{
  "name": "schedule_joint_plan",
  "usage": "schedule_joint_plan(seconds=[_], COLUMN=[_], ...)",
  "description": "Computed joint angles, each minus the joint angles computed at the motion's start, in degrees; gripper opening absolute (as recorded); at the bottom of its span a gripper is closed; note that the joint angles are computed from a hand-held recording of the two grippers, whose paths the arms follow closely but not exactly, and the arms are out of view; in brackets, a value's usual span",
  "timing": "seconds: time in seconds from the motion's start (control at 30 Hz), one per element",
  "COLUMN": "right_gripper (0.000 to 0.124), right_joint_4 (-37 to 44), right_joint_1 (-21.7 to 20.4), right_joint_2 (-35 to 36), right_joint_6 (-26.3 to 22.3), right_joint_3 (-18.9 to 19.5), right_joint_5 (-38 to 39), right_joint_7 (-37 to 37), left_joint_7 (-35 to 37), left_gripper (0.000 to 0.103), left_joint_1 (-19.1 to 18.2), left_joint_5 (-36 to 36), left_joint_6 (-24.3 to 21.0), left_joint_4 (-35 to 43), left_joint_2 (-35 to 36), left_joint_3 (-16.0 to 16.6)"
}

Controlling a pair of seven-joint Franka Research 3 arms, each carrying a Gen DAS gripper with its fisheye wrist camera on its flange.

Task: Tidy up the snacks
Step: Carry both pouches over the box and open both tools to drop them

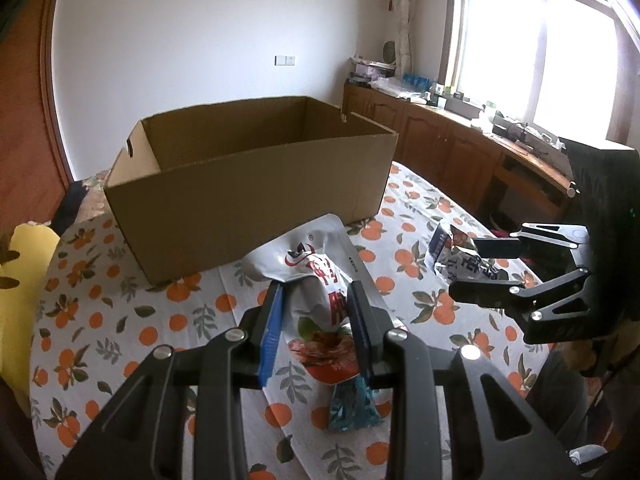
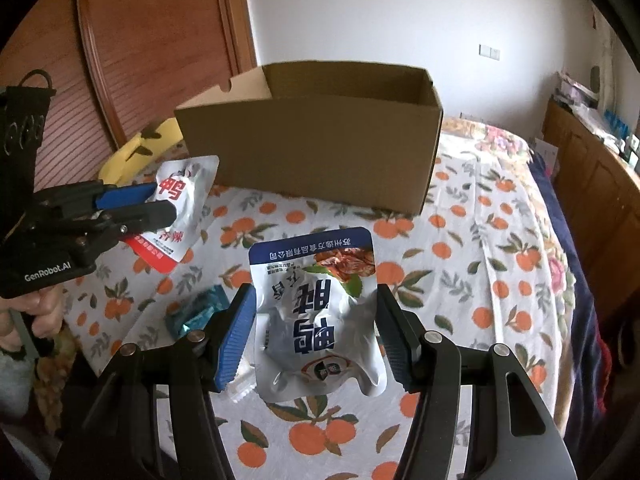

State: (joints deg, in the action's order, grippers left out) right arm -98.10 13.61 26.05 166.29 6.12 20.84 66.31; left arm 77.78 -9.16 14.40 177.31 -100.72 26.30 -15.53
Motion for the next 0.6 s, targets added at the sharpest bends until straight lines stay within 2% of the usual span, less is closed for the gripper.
schedule_joint_plan(seconds=[0.2, 0.33, 0.4, 0.6], right_gripper=[0.061, 0.061, 0.061, 0.061], right_joint_4=[2.32, 5.08, 6.86, 12.45], right_joint_1=[-0.32, 0.48, 0.76, 0.68], right_joint_2=[-0.12, 0.64, 1.32, 3.82], right_joint_6=[-0.61, -1.28, -1.31, -1.98], right_joint_3=[0.04, -1.18, -1.77, -2.31], right_joint_5=[0.00, -1.55, -2.46, -4.21], right_joint_7=[-0.98, -0.25, 0.25, 0.54], left_joint_7=[1.31, 3.61, 3.76, 5.45], left_gripper=[0.030, 0.030, 0.030, 0.030], left_joint_1=[-0.17, 1.30, 0.26, 0.39], left_joint_5=[0.96, 0.44, 1.03, 0.94], left_joint_6=[0.16, -0.73, -1.07, -1.96], left_joint_4=[1.67, 3.94, 5.35, 9.54], left_joint_2=[-0.16, 0.49, 0.65, 1.56], left_joint_3=[0.24, -1.30, 0.20, 0.80])
